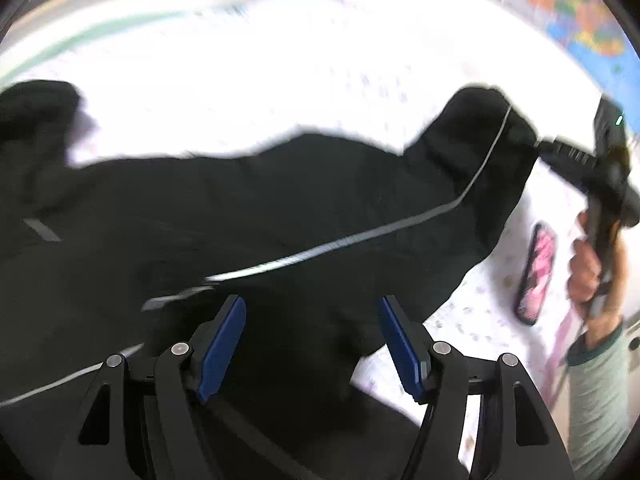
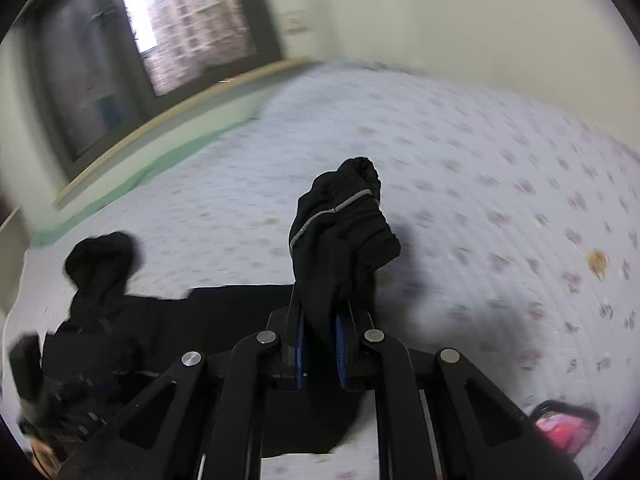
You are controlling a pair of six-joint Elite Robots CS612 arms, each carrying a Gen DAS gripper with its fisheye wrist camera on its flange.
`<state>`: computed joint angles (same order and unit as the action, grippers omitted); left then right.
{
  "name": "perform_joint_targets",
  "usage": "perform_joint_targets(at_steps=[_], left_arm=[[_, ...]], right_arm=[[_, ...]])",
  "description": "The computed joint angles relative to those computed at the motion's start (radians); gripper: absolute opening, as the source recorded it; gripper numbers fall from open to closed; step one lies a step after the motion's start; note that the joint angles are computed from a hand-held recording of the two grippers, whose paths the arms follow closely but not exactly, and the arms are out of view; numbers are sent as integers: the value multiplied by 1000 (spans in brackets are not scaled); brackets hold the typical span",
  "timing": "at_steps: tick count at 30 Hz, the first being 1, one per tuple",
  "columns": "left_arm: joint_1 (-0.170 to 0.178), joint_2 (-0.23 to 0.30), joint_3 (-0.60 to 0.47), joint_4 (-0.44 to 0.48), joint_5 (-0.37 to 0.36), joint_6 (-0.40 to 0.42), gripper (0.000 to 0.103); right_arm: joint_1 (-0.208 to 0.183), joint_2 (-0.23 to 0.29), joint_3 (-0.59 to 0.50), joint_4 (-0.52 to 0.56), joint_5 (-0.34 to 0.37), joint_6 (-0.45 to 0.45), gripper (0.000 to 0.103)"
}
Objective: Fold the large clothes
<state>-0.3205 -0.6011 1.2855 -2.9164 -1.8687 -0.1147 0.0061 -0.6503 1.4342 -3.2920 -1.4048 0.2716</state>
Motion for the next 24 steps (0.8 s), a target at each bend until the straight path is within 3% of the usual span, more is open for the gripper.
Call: perform_joint_targets(at_steps=[4, 10, 12, 17, 24], left_arm=[[39, -92, 137, -125, 56, -15, 69], [82, -211, 309, -228, 241, -3, 69], [101, -230, 346, -249, 270, -10, 69], [162, -261, 423, -284, 279, -42, 69], [235, -256, 479, -305, 226, -105, 69]], right_arm=[[66, -23, -15, 1, 3, -84, 15], [173, -22, -87, 37, -7, -171, 15], [212, -14, -114, 48, -2, -195, 15], [304, 19, -199, 120, 44, -255, 15], [412, 134, -379, 315, 98, -331, 15]])
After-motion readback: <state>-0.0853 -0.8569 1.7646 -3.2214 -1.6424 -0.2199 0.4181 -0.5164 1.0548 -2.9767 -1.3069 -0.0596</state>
